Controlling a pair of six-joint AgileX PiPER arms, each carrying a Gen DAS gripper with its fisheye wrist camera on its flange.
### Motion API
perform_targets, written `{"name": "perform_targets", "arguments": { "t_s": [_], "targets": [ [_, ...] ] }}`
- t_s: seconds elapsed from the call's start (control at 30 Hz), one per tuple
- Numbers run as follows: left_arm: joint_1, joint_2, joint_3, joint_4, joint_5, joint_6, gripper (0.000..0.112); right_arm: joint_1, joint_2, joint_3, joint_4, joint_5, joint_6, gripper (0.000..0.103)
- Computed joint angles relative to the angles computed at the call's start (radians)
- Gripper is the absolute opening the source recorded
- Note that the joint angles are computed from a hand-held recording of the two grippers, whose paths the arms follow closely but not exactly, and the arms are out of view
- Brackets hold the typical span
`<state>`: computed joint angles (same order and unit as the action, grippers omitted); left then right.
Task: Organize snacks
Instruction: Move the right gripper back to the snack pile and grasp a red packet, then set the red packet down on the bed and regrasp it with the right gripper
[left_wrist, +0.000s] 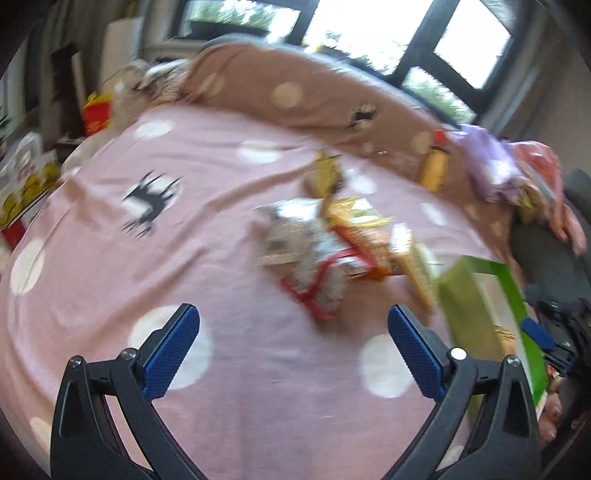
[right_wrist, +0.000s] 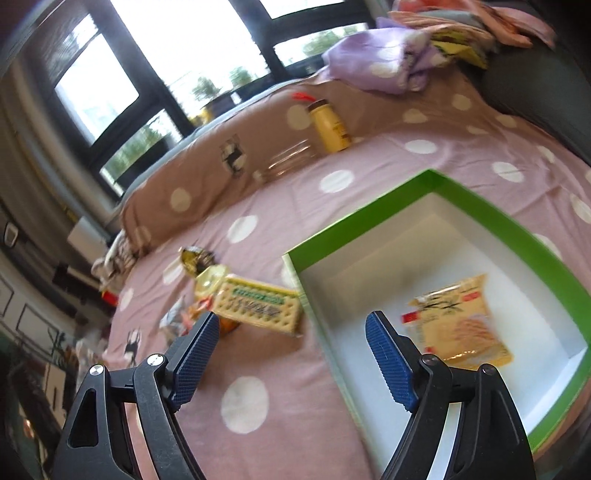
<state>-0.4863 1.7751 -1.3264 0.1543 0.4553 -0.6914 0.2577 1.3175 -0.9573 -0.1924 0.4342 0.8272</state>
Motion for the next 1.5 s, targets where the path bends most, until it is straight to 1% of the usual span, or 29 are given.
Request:
{"name": "perform_targets", "arguments": {
  "t_s": [0.1, 0.17, 0.2, 0.27, 0.3, 0.33, 0.37, 0.43, 0.47, 0.5, 0.57, 0.63, 0.67, 0.7, 0.77, 0.83, 0.9, 1.03, 1.13, 1.17, 1.27, 1.3, 1.33, 1.4, 1.47, 1.5],
  "targets": [
    [0.020, 0.011, -0.004, 0.124, 0.057, -0.093, 0.102, 0.017, 0.095, -0.100, 0.152, 0.052, -0.141, 0.082],
    [0.032, 0.018, -0.004, 0.190, 0.084, -0.158, 0.102, 0.043, 0.148, -0.163, 0.187, 0.079, -0.173, 0.082],
    [0.042, 0.027, -0.008, 0.182, 0.090, -0.153, 0.102, 0.062, 0.185, -0.206, 0.228, 0.082, -0.226, 0.082],
    [0.081, 0.051, -0.024, 0.079, 0.095, -0.067, 0.102, 0.091, 0.241, -0.266, 0.302, 0.083, -0.305, 0.082],
    [0.096, 0.063, -0.036, 0.024, 0.108, -0.024, 0.101, 0.101, 0.281, -0.308, 0.359, 0.091, -0.357, 0.082],
    [0.103, 0.064, -0.038, -0.007, 0.117, -0.002, 0.101, 0.115, 0.328, -0.359, 0.388, 0.115, -0.373, 0.082],
    [0.108, 0.063, -0.038, -0.028, 0.122, 0.010, 0.101, 0.133, 0.381, -0.414, 0.386, 0.142, -0.356, 0.082],
    [0.113, 0.045, -0.014, -0.027, 0.106, -0.009, 0.101, 0.174, 0.475, -0.511, 0.293, 0.189, -0.244, 0.081],
    [0.112, 0.037, -0.007, -0.020, 0.100, -0.022, 0.102, 0.192, 0.515, -0.549, 0.229, 0.208, -0.178, 0.079],
    [0.115, 0.028, 0.003, -0.027, 0.091, -0.018, 0.102, 0.204, 0.553, -0.583, 0.185, 0.227, -0.128, 0.074],
    [0.115, 0.030, -0.003, -0.046, 0.088, -0.003, 0.102, 0.210, 0.608, -0.622, 0.168, 0.242, -0.090, 0.069],
    [0.119, 0.032, -0.003, -0.056, 0.086, 0.005, 0.102, 0.212, 0.649, -0.638, 0.178, 0.228, -0.099, 0.061],
    [0.118, 0.031, -0.003, -0.049, 0.089, -0.005, 0.102, 0.214, 0.662, -0.644, 0.179, 0.222, -0.105, 0.060],
    [0.118, 0.029, 0.000, -0.044, 0.088, -0.009, 0.102, 0.214, 0.671, -0.645, 0.192, 0.212, -0.124, 0.057],
    [0.121, 0.026, 0.004, -0.053, 0.084, -0.001, 0.102, 0.212, 0.690, -0.655, 0.210, 0.196, -0.156, 0.048],
    [0.128, 0.020, 0.013, -0.071, 0.073, 0.013, 0.102, 0.211, 0.699, -0.664, 0.204, 0.204, -0.162, 0.027],
    [0.134, 0.013, 0.022, -0.087, 0.063, 0.019, 0.102, 0.198, 0.685, -0.642, 0.273, 0.184, -0.226, 0.026],
    [0.140, 0.015, 0.020, -0.108, 0.063, 0.030, 0.102, 0.202, 0.614, -0.580, 0.316, 0.189, -0.308, 0.025],
    [0.138, 0.017, 0.016, -0.099, 0.067, 0.023, 0.102, 0.195, 0.545, -0.505, 0.495, 0.194, -0.537, 0.025],
    [0.139, 0.018, 0.015, -0.104, 0.067, 0.028, 0.102, 0.191, 0.528, -0.483, 0.568, 0.209, -0.627, 0.025],
    [0.145, 0.019, 0.019, -0.139, 0.065, 0.060, 0.102, 0.187, 0.516, -0.453, 0.663, 0.265, -0.756, 0.025],
    [0.147, 0.021, 0.020, -0.149, 0.065, 0.066, 0.102, 0.186, 0.519, -0.451, 0.666, 0.280, -0.767, 0.025],
    [0.149, 0.023, 0.019, -0.160, 0.067, 0.075, 0.102, 0.191, 0.535, -0.467, 0.639, 0.311, -0.760, 0.025],
    [0.151, 0.028, 0.017, -0.180, 0.070, 0.095, 0.102, 0.197, 0.560, -0.493, 0.589, 0.353, -0.707, 0.025],
    [0.150, 0.033, 0.012, -0.197, 0.074, 0.115, 0.102, 0.201, 0.571, -0.507, 0.536, 0.359, -0.643, 0.026],
    [0.149, 0.035, 0.011, -0.211, 0.073, 0.131, 0.102, 0.209, 0.570, -0.515, 0.480, 0.358, -0.585, 0.029]
  ]
}}
